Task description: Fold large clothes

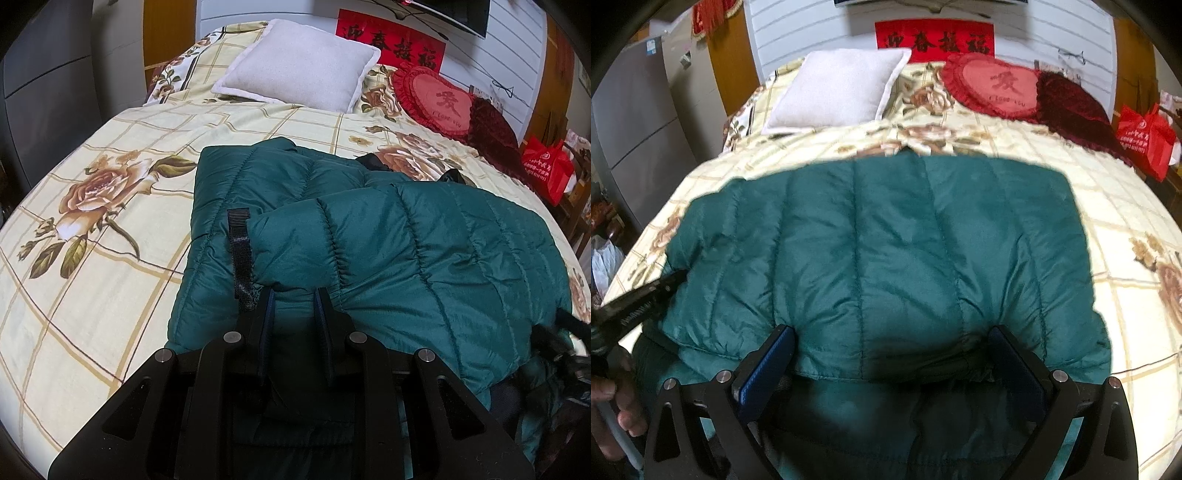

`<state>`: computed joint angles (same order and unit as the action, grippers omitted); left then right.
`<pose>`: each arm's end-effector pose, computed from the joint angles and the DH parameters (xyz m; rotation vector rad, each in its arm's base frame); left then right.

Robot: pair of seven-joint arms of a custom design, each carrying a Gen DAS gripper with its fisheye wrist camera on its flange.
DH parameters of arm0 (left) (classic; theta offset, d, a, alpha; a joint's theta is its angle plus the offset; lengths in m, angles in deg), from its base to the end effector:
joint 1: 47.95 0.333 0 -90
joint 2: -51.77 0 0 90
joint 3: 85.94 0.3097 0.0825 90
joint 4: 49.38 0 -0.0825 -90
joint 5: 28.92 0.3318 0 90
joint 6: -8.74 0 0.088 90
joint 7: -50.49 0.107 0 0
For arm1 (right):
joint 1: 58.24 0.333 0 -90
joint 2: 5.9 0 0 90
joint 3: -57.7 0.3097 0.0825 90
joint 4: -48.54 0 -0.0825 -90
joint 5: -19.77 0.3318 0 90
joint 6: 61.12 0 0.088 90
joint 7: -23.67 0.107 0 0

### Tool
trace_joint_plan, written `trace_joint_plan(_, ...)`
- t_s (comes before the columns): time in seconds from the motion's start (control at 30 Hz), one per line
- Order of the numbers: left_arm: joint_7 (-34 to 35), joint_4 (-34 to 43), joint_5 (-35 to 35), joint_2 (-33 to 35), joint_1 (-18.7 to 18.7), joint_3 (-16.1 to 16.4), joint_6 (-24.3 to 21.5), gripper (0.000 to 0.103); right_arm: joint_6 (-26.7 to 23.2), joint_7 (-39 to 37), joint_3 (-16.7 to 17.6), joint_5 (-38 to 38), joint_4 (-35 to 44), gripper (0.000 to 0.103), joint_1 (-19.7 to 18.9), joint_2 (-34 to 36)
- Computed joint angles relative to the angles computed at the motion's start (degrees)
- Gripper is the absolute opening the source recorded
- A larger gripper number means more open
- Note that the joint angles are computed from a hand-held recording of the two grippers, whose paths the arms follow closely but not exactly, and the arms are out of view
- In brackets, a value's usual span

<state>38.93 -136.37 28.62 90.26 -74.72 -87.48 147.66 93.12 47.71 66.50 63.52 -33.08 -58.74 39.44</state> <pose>0.6081 -0.3195 0.3166 -2.1802 1.1821 -0.5787 0.7133 0.0522 0.2984 -2.1664 1.1415 -0.3276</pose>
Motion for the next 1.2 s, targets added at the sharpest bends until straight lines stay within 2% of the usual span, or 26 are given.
trace_joint_plan(0.17,-0.78,-1.00,0.28,-0.83,0.17,0.00,0.92,0.021,7.07,-13.22,7.75,12.06,-6.19,0.103,-5.62,-5.60)
trace_joint_plan(0.27,-3.82,-4.26,1.60,-3.29,0.61,0.18,3.72,0.021,10.36,-20.99,10.22,21.23,-8.69,0.103,-8.04,-8.53)
trace_joint_plan(0.37,-4.47,-6.91,2.46,-5.51,1.05,-0.49,4.57,0.022,11.11,-20.77,7.34,23.28,-10.01,0.103,-6.87,-10.17)
trace_joint_plan(0.47,-3.52,-9.51,2.65,-7.85,0.86,-1.45,2.97,0.022,11.15,-17.03,2.68,21.89,-12.23,0.103,-5.23,-11.56)
trace_joint_plan(0.5,-3.77,-11.06,3.12,-9.10,0.63,-1.71,2.25,0.022,10.72,-17.24,2.31,22.47,-13.30,0.103,-5.97,-12.30)
trace_joint_plan(0.6,-4.55,-16.30,4.02,-12.95,0.65,-3.07,0.42,0.022,10.38,-27.58,4.33,31.45,-17.45,0.103,-10.27,-15.36)
trace_joint_plan(0.67,-5.87,-20.17,4.41,-15.54,0.92,-4.27,-0.45,0.022,8.96,-34.47,3.99,36.80,-20.29,0.103,-12.46,-18.08)
trace_joint_plan(0.73,-6.42,-24.14,4.12,-18.26,1.56,-5.77,-0.67,0.022,6.68,-44.50,4.06,45.41,-23.29,0.103,-15.02,-20.75)
trace_joint_plan(0.77,-7.26,-26.43,4.61,-19.90,1.62,-6.42,-0.66,0.022,5.27,-46.67,3.08,46.99,-24.95,0.103,-15.90,-21.86)
trace_joint_plan(0.87,-9.51,-31.68,6.35,-23.73,0.51,-8.87,-4.04,0.022,1.36,-41.27,-1.51,39.36,-28.47,0.103,-15.87,-23.88)
trace_joint_plan(0.93,-13.53,-35.63,7.58,-26.25,-0.25,-10.52,-5.46,0.022,-0.45,-42.94,-3.74,39.49,-30.25,0.103,-16.18,-24.81)
trace_joint_plan(0.97,-15.03,-37.22,6.82,-27.18,-0.38,-11.46,-5.89,0.022,-2.25,-40.52,-5.56,36.36,-31.06,0.103,-16.30,-24.77)
trace_joint_plan(1.07,-16.65,-39.90,5.56,-28.27,-0.87,-13.74,-5.82,0.022,-5.59,-35.12,-9.75,31.22,-32.63,0.103,-15.92,-23.85)
trace_joint_plan(1.13,-16.11,-40.37,4.12,-27.35,-1.96,-15.15,-6.85,0.022,-8.75,-32.13,-11.38,28.38,-33.29,0.103,-16.52,-23.16)
trace_joint_plan(1.17,-15.80,-40.80,3.52,-26.60,-2.21,-15.58,-5.62,0.026,-9.95,-31.58,-11.71,27.63,-33.56,0.103,-16.83,-23.19)
trace_joint_plan(1.2,-16.59,-41.31,3.70,-26.17,-2.47,-15.65,-4.47,0.041,-10.83,-32.07,-11.82,27.90,-34.56,0.103,-17.27,-23.66)
